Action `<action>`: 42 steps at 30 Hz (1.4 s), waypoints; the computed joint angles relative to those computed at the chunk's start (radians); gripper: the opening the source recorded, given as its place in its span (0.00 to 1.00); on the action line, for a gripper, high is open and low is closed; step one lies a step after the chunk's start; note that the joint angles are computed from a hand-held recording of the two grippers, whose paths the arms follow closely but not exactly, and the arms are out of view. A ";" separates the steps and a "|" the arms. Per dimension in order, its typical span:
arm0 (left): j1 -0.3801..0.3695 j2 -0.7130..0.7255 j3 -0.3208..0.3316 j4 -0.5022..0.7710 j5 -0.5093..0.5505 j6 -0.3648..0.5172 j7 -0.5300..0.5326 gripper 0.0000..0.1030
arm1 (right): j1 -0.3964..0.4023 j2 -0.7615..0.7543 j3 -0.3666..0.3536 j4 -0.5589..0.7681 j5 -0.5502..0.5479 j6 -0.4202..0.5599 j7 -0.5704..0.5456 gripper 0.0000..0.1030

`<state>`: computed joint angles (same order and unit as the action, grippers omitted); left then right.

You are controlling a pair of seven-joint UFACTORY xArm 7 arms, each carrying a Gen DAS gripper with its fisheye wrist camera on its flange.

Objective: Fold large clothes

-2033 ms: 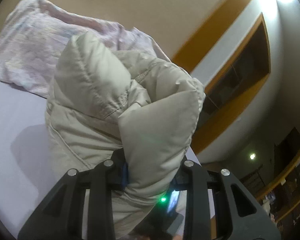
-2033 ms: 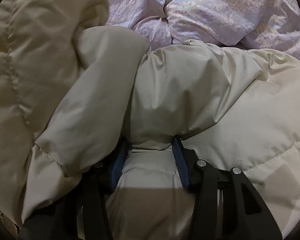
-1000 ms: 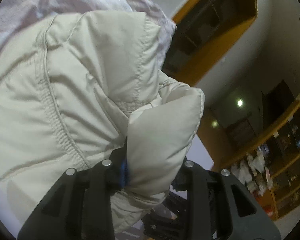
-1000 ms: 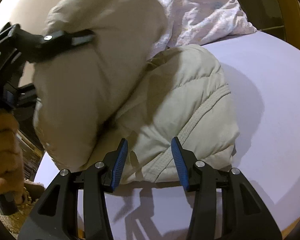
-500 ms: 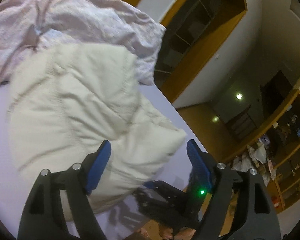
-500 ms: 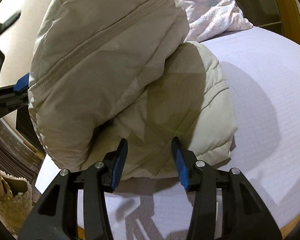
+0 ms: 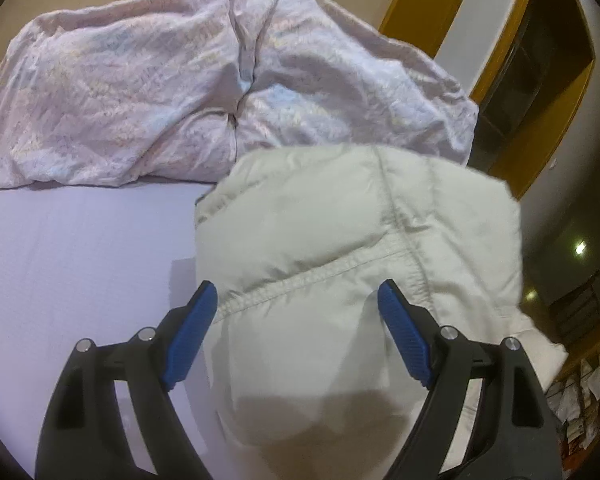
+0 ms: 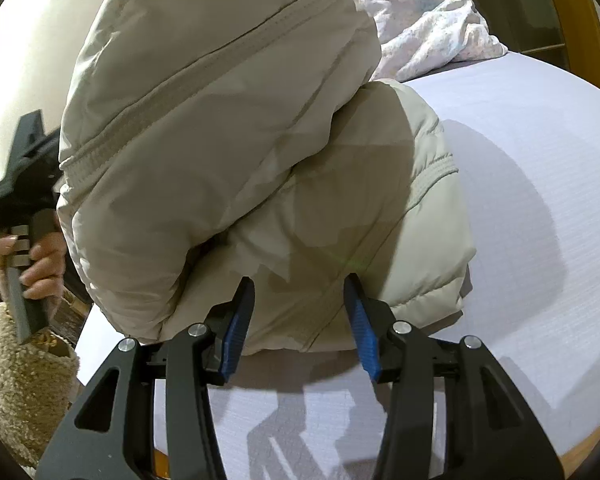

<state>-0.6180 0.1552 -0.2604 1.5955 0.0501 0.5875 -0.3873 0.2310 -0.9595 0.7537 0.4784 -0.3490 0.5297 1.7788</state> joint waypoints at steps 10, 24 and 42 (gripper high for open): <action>-0.094 0.086 0.023 0.076 0.150 0.018 -0.105 0.81 | -0.002 0.002 0.013 0.002 -0.008 0.005 0.011 0.47; -0.200 0.162 0.062 0.153 0.332 0.065 -0.236 0.86 | 0.024 -0.049 0.022 -0.021 0.003 0.028 0.052 0.47; -0.123 0.029 0.034 -0.002 0.274 -0.042 -0.187 0.91 | 0.061 -0.116 -0.036 0.154 -0.035 0.148 -0.198 0.47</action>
<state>-0.7415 0.1842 -0.2264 1.5934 0.3245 0.5459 -0.5741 0.2917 -1.0756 0.7181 0.6325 -0.3839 0.6772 1.5805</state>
